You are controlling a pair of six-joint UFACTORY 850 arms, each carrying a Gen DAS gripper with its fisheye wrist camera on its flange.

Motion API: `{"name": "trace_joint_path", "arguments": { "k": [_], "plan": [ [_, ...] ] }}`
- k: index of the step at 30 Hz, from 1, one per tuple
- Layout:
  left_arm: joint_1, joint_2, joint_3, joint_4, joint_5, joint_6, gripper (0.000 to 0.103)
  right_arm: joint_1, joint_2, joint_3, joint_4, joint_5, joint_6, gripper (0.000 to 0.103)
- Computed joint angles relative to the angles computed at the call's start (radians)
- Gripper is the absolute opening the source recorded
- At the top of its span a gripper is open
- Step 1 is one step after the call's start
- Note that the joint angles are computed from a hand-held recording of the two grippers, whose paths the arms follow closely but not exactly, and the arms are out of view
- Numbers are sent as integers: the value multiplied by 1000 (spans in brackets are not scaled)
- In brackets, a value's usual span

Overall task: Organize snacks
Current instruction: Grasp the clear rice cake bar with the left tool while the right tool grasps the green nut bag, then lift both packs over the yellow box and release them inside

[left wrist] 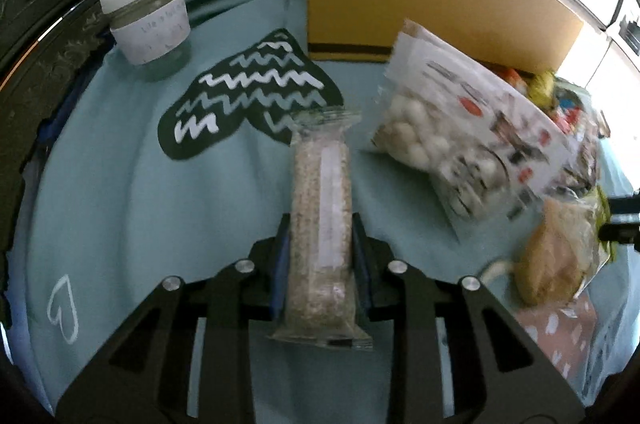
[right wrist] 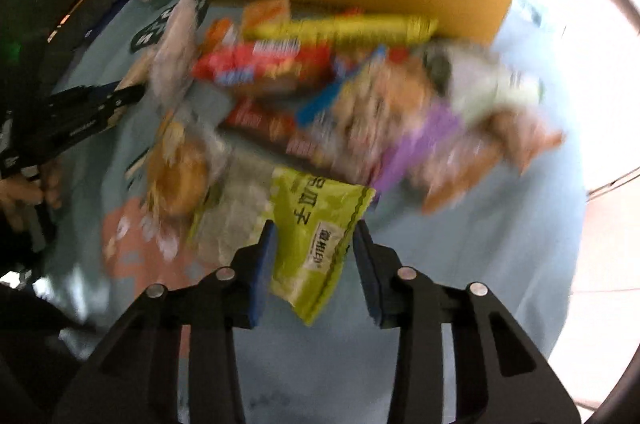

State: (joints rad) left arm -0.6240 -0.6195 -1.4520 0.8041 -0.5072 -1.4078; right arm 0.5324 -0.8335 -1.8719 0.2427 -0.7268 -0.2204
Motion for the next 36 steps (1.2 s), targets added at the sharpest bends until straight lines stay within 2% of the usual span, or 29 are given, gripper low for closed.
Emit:
{"name": "trace_joint_path", "arguments": {
  "k": [2, 4, 5, 9, 12, 14, 16, 17, 19, 21, 23, 24, 25, 27, 28, 31, 36],
  "plan": [
    [-12, 10, 17, 0, 10, -8, 27, -21, 8, 19, 101, -60, -71, 44],
    [-23, 20, 27, -4, 11, 3, 27, -30, 36, 60, 139, -58, -116, 49],
    [-25, 20, 32, -2, 12, 3, 27, -30, 52, 82, 134, -36, -128, 55],
    [-31, 23, 32, -21, -4, 20, 28, 17, 143, 194, -59, 195, -123, 73],
    [-29, 19, 25, -32, -13, 38, 32, 57, 112, 153, -88, 183, -299, 79],
    [-31, 16, 21, -37, -27, 47, 42, 87, 68, 102, -144, 142, -346, 89],
    [-31, 9, 15, -31, -43, 42, 75, 105, 30, 74, -241, 128, -339, 90],
    [-32, 3, 11, -31, -63, 40, 79, 107, 10, 56, -268, 110, -324, 94],
    [-29, 1, 12, -15, -68, 24, 86, 87, -9, 31, -209, 95, -320, 95],
    [-18, 4, 17, -22, -44, 22, 85, 54, -48, -36, -84, -11, -285, 78],
    [-11, 3, 17, -27, -22, 31, 82, 45, -38, -30, -64, -10, -293, 69],
    [-9, 6, 23, -15, -1, 31, 71, 42, -34, -28, -58, -23, -285, 68],
    [-10, 7, 23, -5, 7, 38, 53, 38, -30, -26, -42, -33, -285, 68],
    [-13, 0, 4, -24, 17, 107, 33, 33, -7, 7, -18, -32, -277, 67],
    [-15, -4, -4, -36, 17, 130, 28, 29, 2, 21, -2, -30, -267, 67],
    [-20, -11, -19, -47, -8, 138, 28, 14, 67, 126, 78, 2, -263, 67],
    [-37, -16, -39, -69, -62, 170, 28, -15, 123, 210, 148, 31, -269, 67]
  ]
}}
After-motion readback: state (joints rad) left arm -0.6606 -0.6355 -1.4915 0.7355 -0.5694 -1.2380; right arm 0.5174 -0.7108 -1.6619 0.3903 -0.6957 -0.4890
